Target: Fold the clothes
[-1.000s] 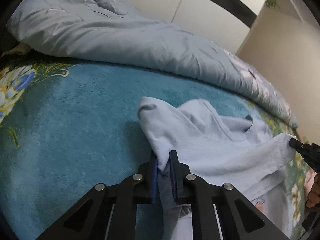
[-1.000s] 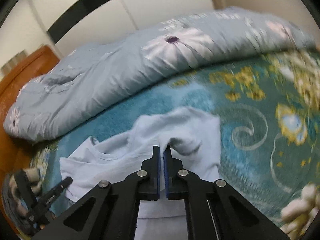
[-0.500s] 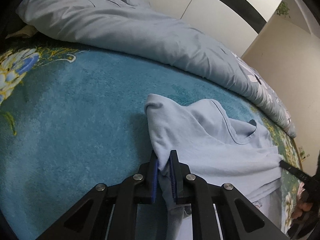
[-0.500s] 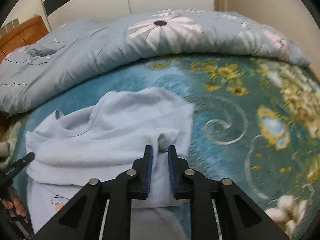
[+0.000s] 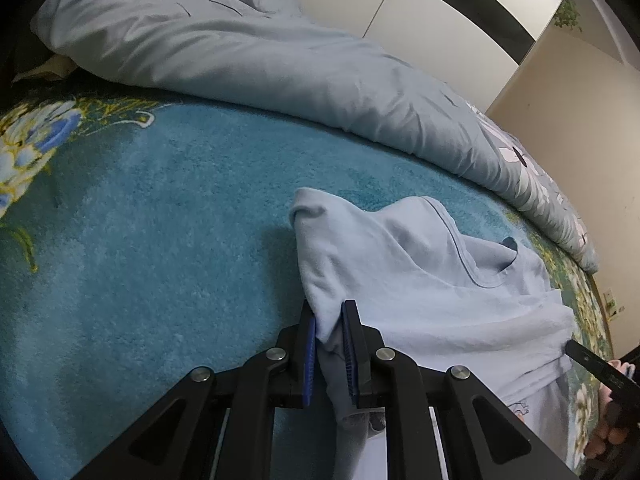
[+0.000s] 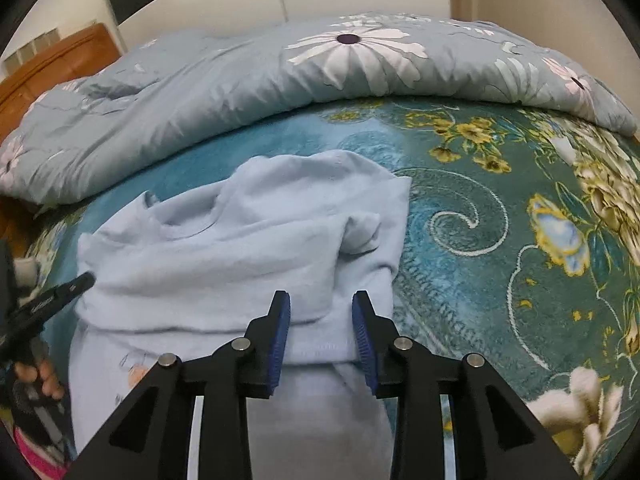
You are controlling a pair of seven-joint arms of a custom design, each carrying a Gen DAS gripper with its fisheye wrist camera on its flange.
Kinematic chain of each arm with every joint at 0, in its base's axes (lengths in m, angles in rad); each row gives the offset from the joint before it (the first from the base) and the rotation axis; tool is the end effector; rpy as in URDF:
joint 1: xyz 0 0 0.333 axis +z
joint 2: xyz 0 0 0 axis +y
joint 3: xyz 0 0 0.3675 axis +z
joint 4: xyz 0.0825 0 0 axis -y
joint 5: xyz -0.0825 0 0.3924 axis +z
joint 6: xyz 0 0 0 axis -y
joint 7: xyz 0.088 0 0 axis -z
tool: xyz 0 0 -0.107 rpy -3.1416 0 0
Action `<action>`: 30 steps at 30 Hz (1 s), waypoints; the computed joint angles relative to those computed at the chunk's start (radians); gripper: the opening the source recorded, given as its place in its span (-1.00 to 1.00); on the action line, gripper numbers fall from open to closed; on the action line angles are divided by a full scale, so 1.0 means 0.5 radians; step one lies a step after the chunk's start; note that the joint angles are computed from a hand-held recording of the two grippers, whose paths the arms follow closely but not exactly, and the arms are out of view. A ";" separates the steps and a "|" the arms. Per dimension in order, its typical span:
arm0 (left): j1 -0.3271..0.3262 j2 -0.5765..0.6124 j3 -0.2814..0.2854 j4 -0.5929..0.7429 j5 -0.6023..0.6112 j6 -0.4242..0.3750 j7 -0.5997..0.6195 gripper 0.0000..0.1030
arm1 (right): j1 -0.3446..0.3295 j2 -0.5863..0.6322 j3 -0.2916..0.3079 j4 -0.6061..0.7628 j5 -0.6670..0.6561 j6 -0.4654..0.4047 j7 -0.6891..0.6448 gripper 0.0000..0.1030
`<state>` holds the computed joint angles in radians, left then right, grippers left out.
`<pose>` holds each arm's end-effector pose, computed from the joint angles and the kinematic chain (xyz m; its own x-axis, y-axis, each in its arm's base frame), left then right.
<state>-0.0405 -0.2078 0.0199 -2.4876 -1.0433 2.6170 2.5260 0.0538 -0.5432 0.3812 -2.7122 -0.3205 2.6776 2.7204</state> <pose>0.4679 0.0101 0.4363 -0.2360 -0.8949 0.3787 -0.8429 -0.0054 -0.5380 0.3425 0.1779 0.4687 -0.4012 -0.9034 -0.1515 -0.7310 0.4154 -0.5415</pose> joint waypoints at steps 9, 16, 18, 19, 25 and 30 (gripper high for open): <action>-0.014 0.007 -0.007 0.002 0.016 0.030 -0.007 -0.70 | -0.153 0.057 0.208 0.254 -0.429 -0.125 0.063 -0.89; 0.001 0.007 0.005 0.010 0.006 -0.019 -0.005 -0.70 | 0.095 0.118 0.099 0.250 -0.439 -0.532 -0.039 -0.89; 0.004 0.008 -0.001 0.011 0.011 -0.014 -0.007 -0.69 | 0.134 0.072 0.032 0.195 -0.383 -0.635 0.026 -0.89; 0.005 0.009 -0.003 0.011 0.014 -0.011 -0.008 -0.69 | 0.123 0.069 0.055 0.215 -0.412 -0.761 0.072 -0.89; 0.013 0.014 -0.009 0.019 0.038 -0.023 -0.018 -0.69 | 0.210 -0.252 -0.096 0.012 -0.285 -0.625 0.212 -0.89; 0.028 -0.114 0.003 -0.031 0.225 -0.087 -0.131 -0.55 | 0.457 -0.586 -0.090 -0.186 0.077 -0.550 0.083 -0.73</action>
<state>-0.0266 -0.2648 0.0213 -2.5033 -0.9309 2.5733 2.4606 0.2822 -0.8361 0.3364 -2.8054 -0.2822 2.4026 2.7621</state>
